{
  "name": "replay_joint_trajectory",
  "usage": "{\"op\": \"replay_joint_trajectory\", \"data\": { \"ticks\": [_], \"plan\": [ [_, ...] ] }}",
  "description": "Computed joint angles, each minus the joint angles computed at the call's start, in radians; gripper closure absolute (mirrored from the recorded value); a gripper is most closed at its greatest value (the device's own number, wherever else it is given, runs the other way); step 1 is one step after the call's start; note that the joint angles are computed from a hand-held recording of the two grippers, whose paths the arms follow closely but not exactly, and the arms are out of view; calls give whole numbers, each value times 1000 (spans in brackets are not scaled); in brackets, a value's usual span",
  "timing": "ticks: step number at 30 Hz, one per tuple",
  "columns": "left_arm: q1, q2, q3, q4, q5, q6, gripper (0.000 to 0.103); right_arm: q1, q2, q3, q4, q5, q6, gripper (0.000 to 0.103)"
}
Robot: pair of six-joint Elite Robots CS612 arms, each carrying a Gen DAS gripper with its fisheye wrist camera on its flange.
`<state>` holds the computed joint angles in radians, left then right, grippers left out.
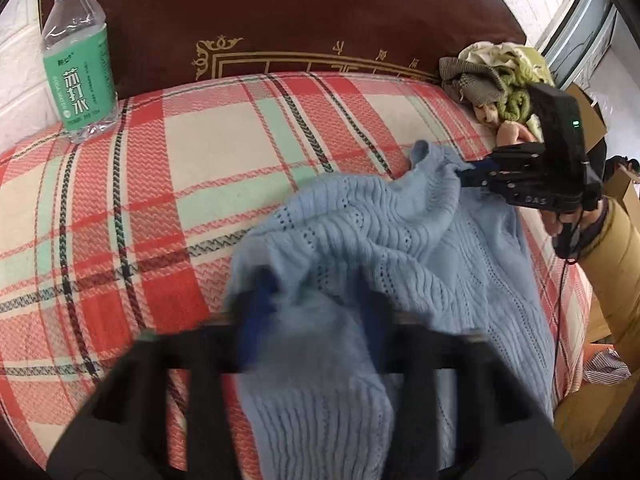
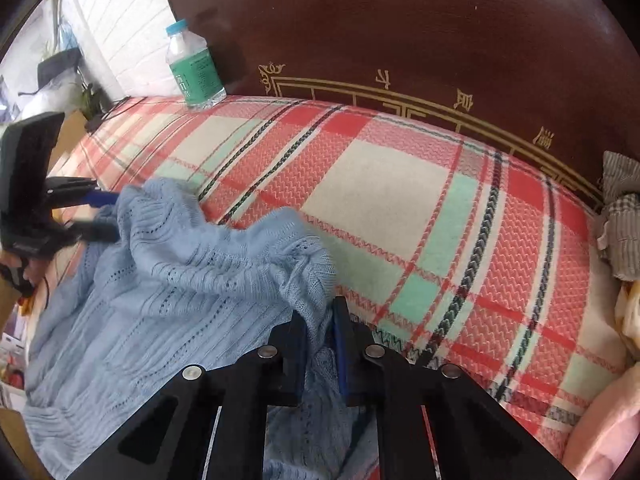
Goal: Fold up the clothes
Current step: 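Lower the held cardigan onto the open bed with both grippers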
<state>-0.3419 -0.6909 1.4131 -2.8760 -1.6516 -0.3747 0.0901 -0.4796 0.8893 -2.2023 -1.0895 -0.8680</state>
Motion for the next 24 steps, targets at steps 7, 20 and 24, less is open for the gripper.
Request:
{"op": "replay_joint_trajectory", "data": {
  "ticks": [7, 20, 24],
  "plan": [
    [3, -28, 12, -133, 109, -73, 93, -20, -34, 67, -291, 81, 196, 95],
    [4, -29, 30, -113, 69, -82, 18, 5, 68, -94, -162, -2, 320, 75],
    [4, -30, 56, -120, 46, -80, 18, -26, 35, -42, -148, 101, 361, 64]
  ]
}}
